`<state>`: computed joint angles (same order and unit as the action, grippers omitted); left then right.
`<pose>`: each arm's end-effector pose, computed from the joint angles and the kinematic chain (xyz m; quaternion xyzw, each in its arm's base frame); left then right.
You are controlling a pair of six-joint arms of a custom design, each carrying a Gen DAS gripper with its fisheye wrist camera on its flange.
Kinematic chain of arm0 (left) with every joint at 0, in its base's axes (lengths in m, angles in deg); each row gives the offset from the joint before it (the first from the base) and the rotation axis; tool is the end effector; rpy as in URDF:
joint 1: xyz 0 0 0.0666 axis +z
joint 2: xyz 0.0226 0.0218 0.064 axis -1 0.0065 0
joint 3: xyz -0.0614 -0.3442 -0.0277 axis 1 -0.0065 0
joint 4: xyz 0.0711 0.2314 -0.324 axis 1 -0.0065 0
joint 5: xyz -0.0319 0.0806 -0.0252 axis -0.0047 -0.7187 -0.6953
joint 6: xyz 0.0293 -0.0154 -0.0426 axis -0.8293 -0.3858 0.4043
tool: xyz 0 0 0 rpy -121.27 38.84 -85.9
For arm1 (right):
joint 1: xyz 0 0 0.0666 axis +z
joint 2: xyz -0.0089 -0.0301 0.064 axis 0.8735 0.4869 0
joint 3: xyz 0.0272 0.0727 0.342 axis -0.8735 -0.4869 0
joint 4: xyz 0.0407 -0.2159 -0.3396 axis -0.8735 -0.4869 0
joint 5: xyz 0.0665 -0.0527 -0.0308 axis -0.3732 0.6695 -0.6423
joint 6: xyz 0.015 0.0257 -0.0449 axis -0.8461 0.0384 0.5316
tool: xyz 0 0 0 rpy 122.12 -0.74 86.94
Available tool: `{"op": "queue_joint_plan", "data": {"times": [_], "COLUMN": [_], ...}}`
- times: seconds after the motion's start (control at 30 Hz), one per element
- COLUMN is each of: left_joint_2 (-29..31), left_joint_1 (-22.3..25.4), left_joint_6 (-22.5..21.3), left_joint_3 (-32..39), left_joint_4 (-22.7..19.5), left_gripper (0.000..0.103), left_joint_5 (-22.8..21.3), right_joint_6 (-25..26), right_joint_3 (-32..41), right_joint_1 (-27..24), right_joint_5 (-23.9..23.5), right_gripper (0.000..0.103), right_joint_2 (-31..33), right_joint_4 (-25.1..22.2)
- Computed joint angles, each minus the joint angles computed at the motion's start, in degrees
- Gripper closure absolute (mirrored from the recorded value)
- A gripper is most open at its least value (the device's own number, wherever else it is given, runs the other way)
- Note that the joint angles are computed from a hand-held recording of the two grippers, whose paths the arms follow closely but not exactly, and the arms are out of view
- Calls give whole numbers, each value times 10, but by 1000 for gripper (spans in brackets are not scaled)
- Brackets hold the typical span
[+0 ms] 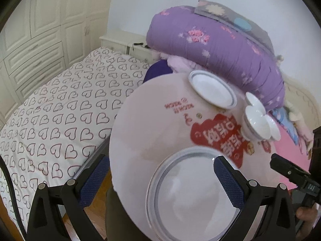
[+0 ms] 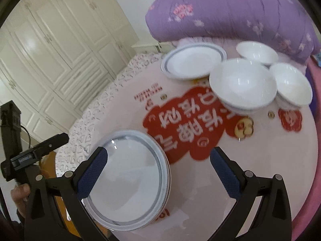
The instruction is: Organize plates and bowls
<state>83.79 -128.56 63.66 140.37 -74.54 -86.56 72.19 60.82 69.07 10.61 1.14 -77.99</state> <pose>0.3231 -0.2382 0.3912 -0.3081 0.8893 -0.0264 0.3370 0.4076 0.0792 0.3863 -0.2990 0.8883 0.2755 0.2135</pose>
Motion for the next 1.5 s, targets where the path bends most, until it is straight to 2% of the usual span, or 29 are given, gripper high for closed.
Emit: {"op": "queue_joint_plan", "data": {"times": [0.1, 0.33, 0.67, 0.87, 1.23, 1.43, 1.5], "left_joint_2": [0, 14, 94, 143, 265, 342, 374], "left_joint_1": [15, 63, 109, 160, 239, 268, 280], "left_joint_6": [-23, -78, -153, -189, -234, -249, -250], "left_joint_3": [11, 47, 143, 192, 297, 369, 402], "left_joint_4": [9, 32, 50, 77, 79, 63, 51], "left_gripper": [1, 1, 1, 1, 1, 2, 4], "left_joint_5": [7, 41, 43, 93, 190, 237, 255], "right_joint_6": [-3, -16, -54, -65, -70, -65, -67], "right_joint_3": [41, 118, 209, 307, 479, 617, 709], "right_joint_1": [-5, -1, 24, 39, 47, 55, 56], "right_joint_5": [-27, -26, 18, 49, 78, 89, 95], "right_gripper": [0, 0, 0, 0, 0, 0, 0], "right_joint_2": [25, 73, 141, 221, 367, 473, 537], "right_joint_4": [-14, -9, 19, 9, -49, -120, -170]}}
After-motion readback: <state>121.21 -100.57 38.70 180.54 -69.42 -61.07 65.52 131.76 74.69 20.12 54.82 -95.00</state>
